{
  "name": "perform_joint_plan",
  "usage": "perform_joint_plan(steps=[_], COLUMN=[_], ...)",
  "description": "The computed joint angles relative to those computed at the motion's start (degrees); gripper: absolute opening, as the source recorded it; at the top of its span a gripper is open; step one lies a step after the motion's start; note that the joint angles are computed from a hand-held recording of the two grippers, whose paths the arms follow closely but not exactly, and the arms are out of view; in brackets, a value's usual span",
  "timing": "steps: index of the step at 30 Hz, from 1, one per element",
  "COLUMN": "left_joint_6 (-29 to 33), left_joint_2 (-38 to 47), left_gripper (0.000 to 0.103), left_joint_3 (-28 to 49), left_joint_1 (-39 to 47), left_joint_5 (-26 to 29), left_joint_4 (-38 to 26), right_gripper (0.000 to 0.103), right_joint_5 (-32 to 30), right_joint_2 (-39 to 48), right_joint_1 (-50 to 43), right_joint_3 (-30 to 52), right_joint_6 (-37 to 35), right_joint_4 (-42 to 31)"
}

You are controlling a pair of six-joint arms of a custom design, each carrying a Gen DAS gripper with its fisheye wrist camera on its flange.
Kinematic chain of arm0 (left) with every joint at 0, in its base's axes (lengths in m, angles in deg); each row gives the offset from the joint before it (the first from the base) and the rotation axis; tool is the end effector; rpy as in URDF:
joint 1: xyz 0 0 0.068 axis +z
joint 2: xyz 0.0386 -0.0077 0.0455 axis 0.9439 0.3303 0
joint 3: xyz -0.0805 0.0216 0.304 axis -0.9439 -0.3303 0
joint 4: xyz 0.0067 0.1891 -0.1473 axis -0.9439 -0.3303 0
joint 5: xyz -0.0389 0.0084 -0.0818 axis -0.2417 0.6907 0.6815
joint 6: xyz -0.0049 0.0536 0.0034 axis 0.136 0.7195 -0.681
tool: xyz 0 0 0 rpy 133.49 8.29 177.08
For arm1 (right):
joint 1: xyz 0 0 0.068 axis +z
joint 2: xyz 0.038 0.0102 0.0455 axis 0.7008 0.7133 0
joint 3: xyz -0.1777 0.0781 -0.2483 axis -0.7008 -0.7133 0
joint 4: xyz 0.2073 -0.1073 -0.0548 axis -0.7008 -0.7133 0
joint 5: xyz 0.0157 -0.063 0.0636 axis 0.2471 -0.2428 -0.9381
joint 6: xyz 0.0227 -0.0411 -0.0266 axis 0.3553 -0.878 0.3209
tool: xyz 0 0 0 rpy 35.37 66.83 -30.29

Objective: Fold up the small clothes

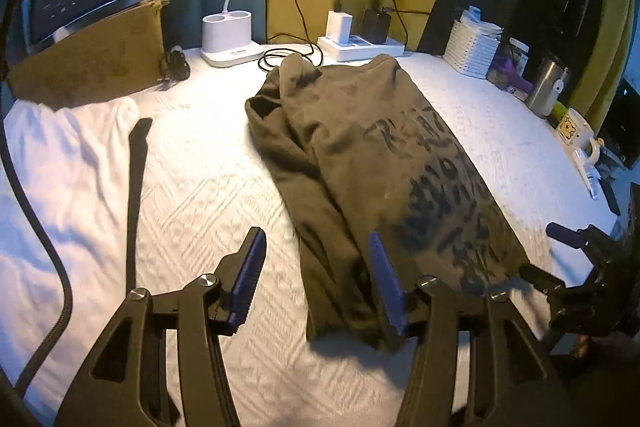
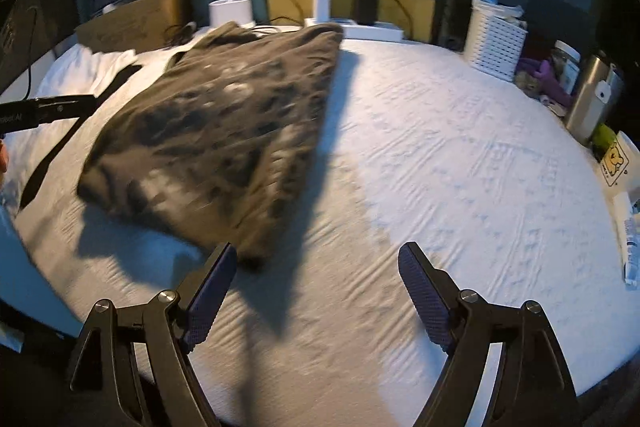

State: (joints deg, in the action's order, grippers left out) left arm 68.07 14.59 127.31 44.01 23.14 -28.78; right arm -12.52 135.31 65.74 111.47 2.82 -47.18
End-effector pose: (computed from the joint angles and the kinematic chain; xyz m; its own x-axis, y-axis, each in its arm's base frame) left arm 0.2916 -0.1479 0.2311 -0.7557 0.1508 -0.6374 0.3181 0.9351 -0.1560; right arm 0.2121 0.0760 0.1929 -0.7528 -0.1308 -0.6451 -0.1450 0.9889 -0.0313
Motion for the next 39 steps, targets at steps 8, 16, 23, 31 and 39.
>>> perform_joint_plan(steps=[8,16,23,31,39], left_joint_6=[2.5,4.0,6.1,7.9,11.7], left_joint_2=[7.9,15.5,20.6,30.9,39.6], left_gripper=[0.054,0.054,0.054,0.054,0.038], left_joint_3=[10.4,21.3,27.6,43.8,55.7], left_joint_1=[0.6,2.5,3.6,5.2,5.9], left_joint_5=[1.3,1.7,4.1,3.0,3.9], left_joint_4=[-1.9,-5.3,-5.3,-12.2,-15.6], right_gripper=[0.084,0.084,0.084,0.084,0.084], right_joint_5=[-5.1,-8.4,-10.4,-11.3,-13.9], right_joint_2=[5.8,13.4,19.3,26.0,32.7], right_joint_1=[-6.2,-9.7,-10.9,-11.6,-13.1], right_joint_3=[6.2,15.7,23.0,32.5,42.8], right_joint_6=[-3.6,-6.4,-8.3,-11.5,-13.0], right_joint_4=[0.4,-0.6,-2.5,-5.0,-7.8])
